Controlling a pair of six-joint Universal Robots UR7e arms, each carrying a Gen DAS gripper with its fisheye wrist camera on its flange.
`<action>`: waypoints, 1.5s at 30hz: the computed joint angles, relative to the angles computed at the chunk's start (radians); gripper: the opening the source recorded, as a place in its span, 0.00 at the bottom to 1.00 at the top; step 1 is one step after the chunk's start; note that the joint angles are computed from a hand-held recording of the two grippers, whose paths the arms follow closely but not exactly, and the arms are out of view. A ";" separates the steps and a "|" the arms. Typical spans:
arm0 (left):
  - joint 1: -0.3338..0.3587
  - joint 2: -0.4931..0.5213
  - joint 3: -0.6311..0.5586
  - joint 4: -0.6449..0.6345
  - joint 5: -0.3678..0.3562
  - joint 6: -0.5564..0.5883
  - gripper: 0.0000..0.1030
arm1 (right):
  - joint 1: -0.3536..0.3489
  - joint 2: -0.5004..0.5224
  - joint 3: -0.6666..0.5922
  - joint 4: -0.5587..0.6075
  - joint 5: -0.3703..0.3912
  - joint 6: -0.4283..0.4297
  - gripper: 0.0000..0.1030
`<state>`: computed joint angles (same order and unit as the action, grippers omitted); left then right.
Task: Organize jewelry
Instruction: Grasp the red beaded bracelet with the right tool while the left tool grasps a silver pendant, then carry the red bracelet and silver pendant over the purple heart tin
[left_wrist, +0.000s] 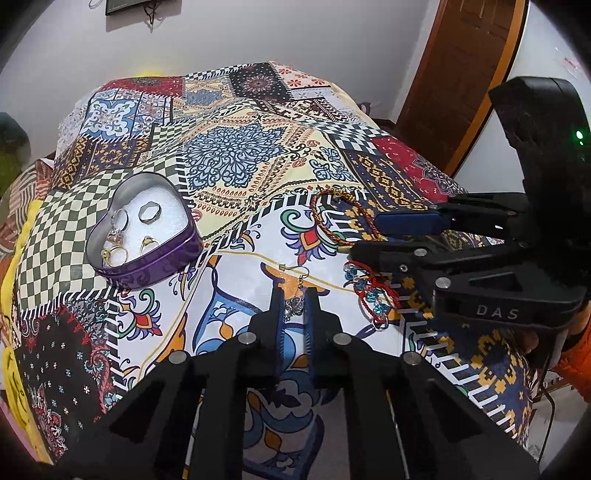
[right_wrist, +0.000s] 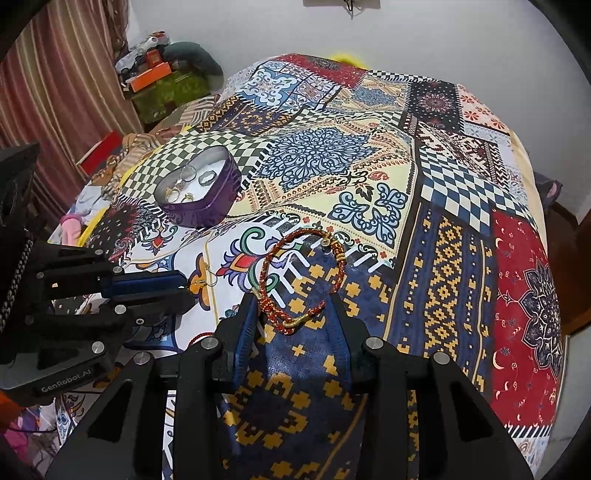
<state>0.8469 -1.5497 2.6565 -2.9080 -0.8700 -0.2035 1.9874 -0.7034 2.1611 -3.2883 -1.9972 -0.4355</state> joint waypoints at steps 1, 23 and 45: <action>-0.003 0.002 0.003 -0.007 0.003 0.000 0.09 | -0.001 0.000 0.000 -0.001 0.003 -0.003 0.24; -0.099 -0.203 0.041 0.090 0.107 -0.084 0.08 | 0.086 -0.020 -0.009 -0.067 0.039 0.031 0.07; -0.048 -0.408 0.024 0.118 0.223 -0.010 0.08 | 0.151 0.045 -0.125 -0.077 0.102 0.001 0.07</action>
